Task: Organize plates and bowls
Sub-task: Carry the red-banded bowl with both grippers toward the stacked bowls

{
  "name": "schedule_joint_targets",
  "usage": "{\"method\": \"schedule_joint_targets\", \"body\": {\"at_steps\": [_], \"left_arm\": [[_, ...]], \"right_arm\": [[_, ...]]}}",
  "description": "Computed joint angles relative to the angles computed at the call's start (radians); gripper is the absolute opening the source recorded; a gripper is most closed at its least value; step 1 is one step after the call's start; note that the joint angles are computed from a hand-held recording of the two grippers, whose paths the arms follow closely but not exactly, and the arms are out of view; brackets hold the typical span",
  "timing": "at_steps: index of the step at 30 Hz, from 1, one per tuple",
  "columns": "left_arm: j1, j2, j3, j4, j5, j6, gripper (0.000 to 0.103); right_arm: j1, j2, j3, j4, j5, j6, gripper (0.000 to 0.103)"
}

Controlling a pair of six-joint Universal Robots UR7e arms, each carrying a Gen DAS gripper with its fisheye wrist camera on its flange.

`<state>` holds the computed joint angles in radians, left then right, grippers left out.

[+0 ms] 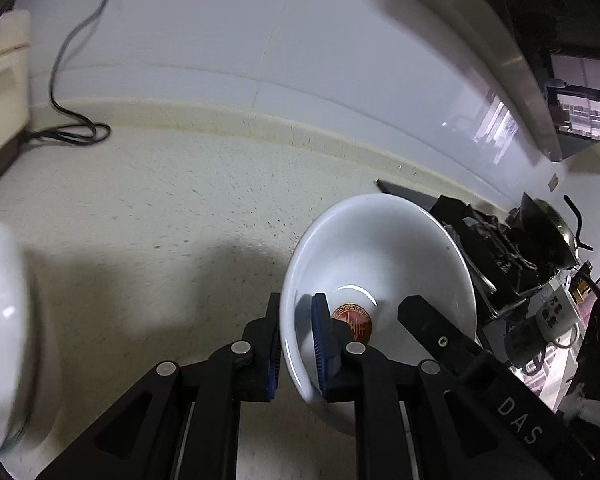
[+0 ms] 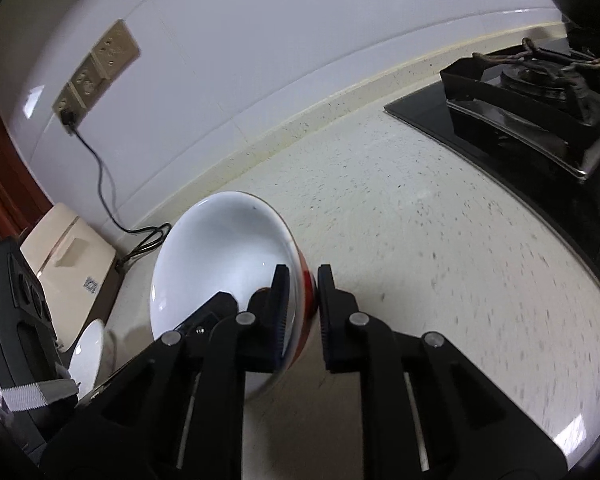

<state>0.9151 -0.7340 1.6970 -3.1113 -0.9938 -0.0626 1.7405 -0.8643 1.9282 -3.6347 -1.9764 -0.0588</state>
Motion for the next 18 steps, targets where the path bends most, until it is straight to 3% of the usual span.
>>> {"method": "schedule_joint_targets", "body": {"at_steps": [4,11,18], "left_arm": [[-0.024,-0.038,0.093,-0.11,0.038,0.041,0.015],[-0.041,-0.101,0.162,-0.133,0.04,0.03,0.015],[-0.044,-0.188,0.234,-0.15,0.041,0.011,0.015]], "right_arm": [[0.011,-0.012,0.06,-0.061,0.035,0.024,0.016],[0.03,-0.022,0.128,-0.095,0.082,0.113,0.016],[0.084,-0.006,0.105,-0.075,0.06,0.138,0.016]]}}
